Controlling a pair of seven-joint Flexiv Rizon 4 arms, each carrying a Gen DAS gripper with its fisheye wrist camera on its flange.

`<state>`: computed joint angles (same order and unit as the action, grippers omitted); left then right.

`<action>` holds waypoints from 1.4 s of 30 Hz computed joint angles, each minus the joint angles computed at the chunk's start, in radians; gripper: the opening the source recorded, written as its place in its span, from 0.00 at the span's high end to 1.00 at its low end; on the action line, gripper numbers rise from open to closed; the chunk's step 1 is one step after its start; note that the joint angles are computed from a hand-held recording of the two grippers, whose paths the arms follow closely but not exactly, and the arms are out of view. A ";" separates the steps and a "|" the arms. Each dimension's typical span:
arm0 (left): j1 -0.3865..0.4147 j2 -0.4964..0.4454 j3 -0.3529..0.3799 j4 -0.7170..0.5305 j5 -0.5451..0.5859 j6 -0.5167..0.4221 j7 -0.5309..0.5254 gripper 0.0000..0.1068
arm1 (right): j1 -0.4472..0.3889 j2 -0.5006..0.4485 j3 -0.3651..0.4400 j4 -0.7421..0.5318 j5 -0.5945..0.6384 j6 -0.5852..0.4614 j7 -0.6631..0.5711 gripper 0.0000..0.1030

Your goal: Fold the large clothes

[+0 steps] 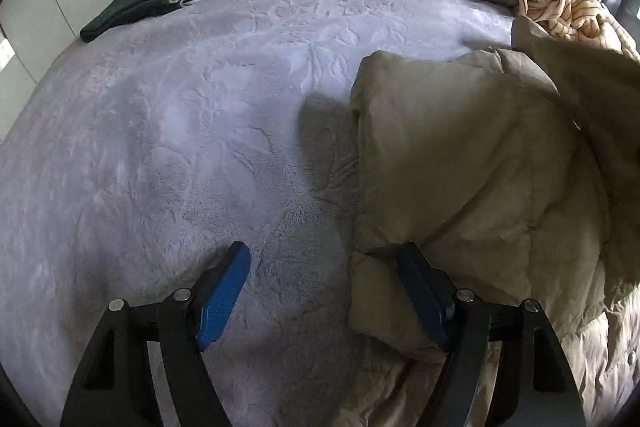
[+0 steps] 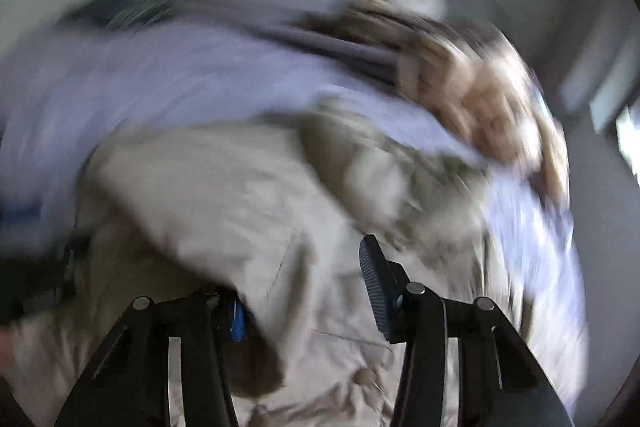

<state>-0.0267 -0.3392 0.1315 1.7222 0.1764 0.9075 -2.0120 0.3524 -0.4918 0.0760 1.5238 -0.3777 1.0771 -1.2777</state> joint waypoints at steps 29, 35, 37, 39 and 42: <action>-0.064 -0.166 0.021 -0.282 0.012 -0.095 0.050 0.40 | -0.261 -0.090 0.091 -0.219 0.529 -0.365 -0.181 1.00; -0.071 -0.097 -0.013 -0.270 0.012 -0.140 0.070 0.40 | -0.379 -0.042 0.100 -0.223 0.678 -0.423 -0.136 0.88; -0.085 -0.075 -0.032 -0.267 0.009 -0.153 0.085 0.40 | -0.406 -0.019 0.095 -0.206 0.715 -0.440 -0.127 0.70; -0.099 -0.067 -0.048 -0.275 0.002 -0.171 0.087 0.40 | -0.434 0.012 0.090 -0.167 0.753 -0.434 -0.126 0.53; -0.125 -0.074 -0.080 -0.296 -0.023 -0.199 0.089 0.40 | -0.478 0.044 0.074 -0.139 0.804 -0.456 -0.125 0.53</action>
<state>-0.1518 -0.4130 0.0520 1.4259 0.1537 0.7085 -1.9226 -0.1258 -0.4477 0.1502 1.3853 0.4260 0.6213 -1.4027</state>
